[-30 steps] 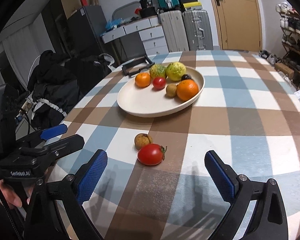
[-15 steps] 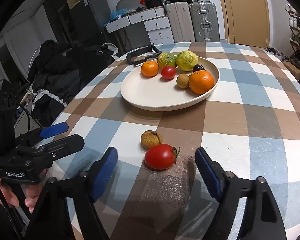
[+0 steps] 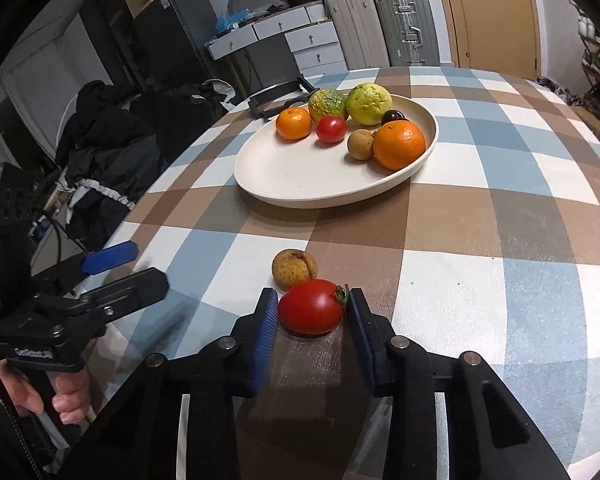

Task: Organize fruits
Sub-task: 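Close the right tool on the last red tomato and lift it, then hold the tomato in the right tool while the left tool grasps the last brown kiwi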

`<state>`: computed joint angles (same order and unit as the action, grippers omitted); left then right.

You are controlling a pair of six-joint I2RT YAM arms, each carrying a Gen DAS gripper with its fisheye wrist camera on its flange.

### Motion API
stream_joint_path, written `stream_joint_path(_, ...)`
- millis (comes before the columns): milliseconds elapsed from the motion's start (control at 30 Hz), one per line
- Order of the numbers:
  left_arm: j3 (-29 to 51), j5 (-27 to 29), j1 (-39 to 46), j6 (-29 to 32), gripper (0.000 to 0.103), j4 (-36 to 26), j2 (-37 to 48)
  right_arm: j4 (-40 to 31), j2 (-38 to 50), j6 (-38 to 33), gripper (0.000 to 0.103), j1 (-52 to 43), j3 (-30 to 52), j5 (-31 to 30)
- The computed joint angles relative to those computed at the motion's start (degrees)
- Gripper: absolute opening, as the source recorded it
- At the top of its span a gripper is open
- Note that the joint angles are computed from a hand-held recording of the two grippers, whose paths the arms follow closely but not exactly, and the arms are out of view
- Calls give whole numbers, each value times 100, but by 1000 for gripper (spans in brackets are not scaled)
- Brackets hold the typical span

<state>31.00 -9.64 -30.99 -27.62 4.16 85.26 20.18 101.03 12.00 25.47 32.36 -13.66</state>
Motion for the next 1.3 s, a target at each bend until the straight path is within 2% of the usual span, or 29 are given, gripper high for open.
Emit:
stream_joint_path(167,332,-34,-139,48,102,-75,369,249,-239,-75,36,-81,-297,55)
stream_joint_path(800,1909,-214,-671,128,100,-483,1896,486,-1517,-483,36,-1614,-1487,-741)
stream_joint_path(900,2043,-108,-691,149,92,-479,2038,539,-1712,-515,36,-1930,-1645,-969)
stream_joint_path(1000,2130,28,-668,156,80,-468,2117,580,-1886,-595,36,-2172,-1783,-1108)
stream_joint_path(1200,2191,209,-653,181,48,-460,2154,817,-1953,-546,36,-2529,-1952,-1449)
stream_joint_path(1267,2234,435,-614,234,29,-493,2194,809,-1966,-545,36,-2530,-1948,-1465)
stream_joint_path(1300,2237,458,-626,267,25,-501,2189,775,-2002,-558,36,-2507,-1943,-1453)
